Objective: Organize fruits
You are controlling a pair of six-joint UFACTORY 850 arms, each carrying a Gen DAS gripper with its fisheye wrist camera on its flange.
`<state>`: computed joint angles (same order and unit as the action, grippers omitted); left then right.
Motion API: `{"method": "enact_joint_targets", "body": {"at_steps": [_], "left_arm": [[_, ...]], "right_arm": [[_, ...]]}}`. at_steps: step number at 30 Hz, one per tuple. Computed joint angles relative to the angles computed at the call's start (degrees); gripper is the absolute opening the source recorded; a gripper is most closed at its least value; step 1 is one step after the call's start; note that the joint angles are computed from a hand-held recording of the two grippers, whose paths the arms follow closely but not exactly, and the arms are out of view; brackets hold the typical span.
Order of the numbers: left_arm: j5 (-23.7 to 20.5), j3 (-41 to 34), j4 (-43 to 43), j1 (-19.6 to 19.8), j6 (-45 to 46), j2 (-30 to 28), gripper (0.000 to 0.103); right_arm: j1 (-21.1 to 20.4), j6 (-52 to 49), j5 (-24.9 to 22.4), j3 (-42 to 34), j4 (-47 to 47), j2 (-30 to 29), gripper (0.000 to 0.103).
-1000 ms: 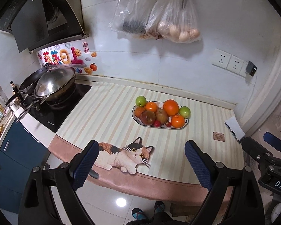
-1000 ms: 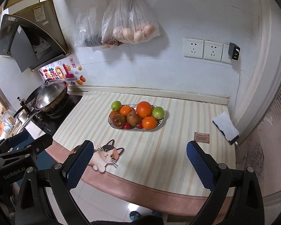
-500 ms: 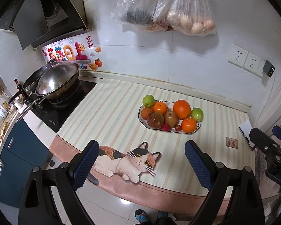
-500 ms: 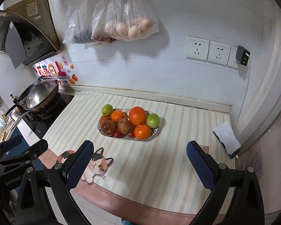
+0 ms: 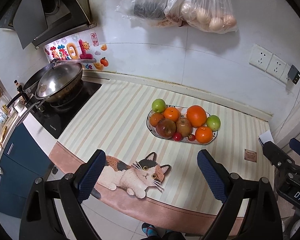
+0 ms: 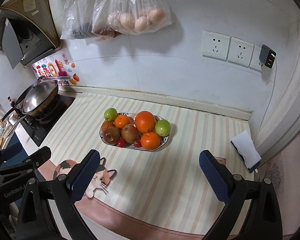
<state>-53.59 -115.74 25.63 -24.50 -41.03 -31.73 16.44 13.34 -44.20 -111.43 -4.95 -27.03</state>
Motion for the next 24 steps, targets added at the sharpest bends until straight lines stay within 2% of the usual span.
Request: {"method": "enact_joint_targets", "body": {"at_steps": [3,7,24], "left_arm": [[0.2,-0.4,-0.2,0.0,0.4,-0.3,0.094],[-0.2,-1.1,0.5,-0.1,0.0,-0.8,0.099],[-0.5,-1.1,1.6,-0.4,-1.6,-0.7,0.1]], "right_arm": [[-0.1,-0.3,-0.2,-0.1,0.2,-0.2,0.102],[-0.3,-1.0,-0.4,-0.4,1.0,-0.4,0.102],[-0.7,-2.4,-0.5,-1.1,2.3,-1.0,0.102]]}}
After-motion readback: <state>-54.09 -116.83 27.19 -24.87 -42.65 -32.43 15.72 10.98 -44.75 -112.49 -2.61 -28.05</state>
